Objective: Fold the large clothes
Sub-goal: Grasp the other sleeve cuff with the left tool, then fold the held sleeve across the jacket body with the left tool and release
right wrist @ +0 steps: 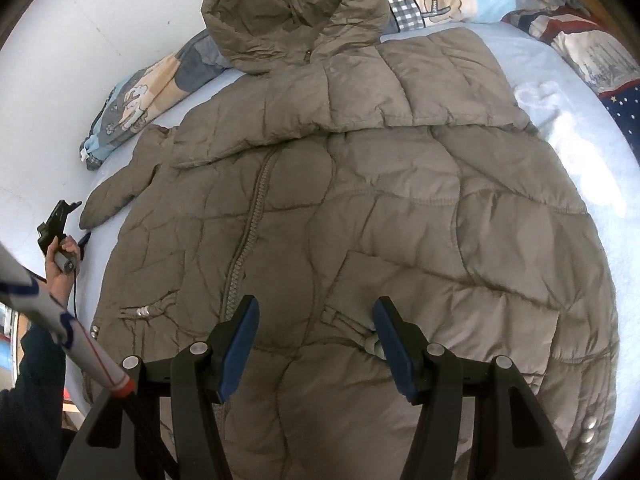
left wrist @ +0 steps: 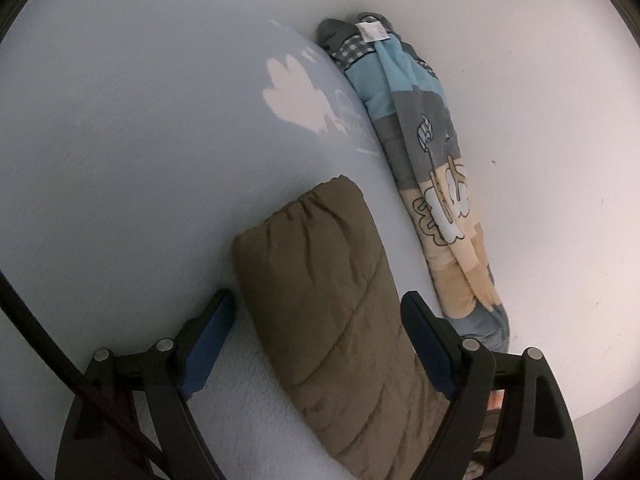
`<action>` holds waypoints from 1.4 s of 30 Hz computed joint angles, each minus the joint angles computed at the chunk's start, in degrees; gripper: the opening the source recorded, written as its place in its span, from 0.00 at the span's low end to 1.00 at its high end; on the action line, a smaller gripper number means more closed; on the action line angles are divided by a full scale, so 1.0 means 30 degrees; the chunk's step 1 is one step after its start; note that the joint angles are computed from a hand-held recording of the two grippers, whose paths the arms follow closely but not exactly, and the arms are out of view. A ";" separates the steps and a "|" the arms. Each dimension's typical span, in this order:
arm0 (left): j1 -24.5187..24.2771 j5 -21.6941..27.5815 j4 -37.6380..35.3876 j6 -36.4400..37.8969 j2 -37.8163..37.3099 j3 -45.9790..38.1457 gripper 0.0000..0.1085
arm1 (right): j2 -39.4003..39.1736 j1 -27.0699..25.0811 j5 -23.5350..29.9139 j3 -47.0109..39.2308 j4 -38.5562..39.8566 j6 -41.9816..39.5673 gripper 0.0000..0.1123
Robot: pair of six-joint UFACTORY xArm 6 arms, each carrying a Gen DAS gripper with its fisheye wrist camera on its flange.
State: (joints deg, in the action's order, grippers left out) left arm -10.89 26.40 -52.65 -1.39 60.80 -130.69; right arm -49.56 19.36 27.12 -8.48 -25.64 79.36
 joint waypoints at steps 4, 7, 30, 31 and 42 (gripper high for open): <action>-0.0038 0.0008 0.2470 -0.1268 0.0599 -0.0618 0.32 | 0.0277 0.0021 0.0026 -0.0116 -0.0172 0.0040 0.57; 0.0046 -0.0065 0.0370 0.0385 0.0174 0.0102 0.19 | 0.0470 -0.0115 -0.0147 -0.0103 -0.0177 0.0045 0.57; -0.5897 -0.1483 -0.0878 0.8749 -1.1242 0.9243 0.15 | -0.5431 -0.0211 0.3920 0.0824 -0.1948 0.2734 0.57; -0.6551 -0.1376 -0.1074 0.9309 -1.1699 0.9662 0.15 | -0.5844 -0.0157 0.4294 0.0854 -0.2135 0.2926 0.57; -1.2658 -0.0277 0.6163 0.4541 -0.9499 0.9364 0.15 | -1.0317 0.0215 0.8177 0.1145 -0.2990 0.3768 0.57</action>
State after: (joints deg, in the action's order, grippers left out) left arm -48.86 25.57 -34.16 12.23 32.30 -102.60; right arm -80.51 20.00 51.65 -5.04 -34.61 90.66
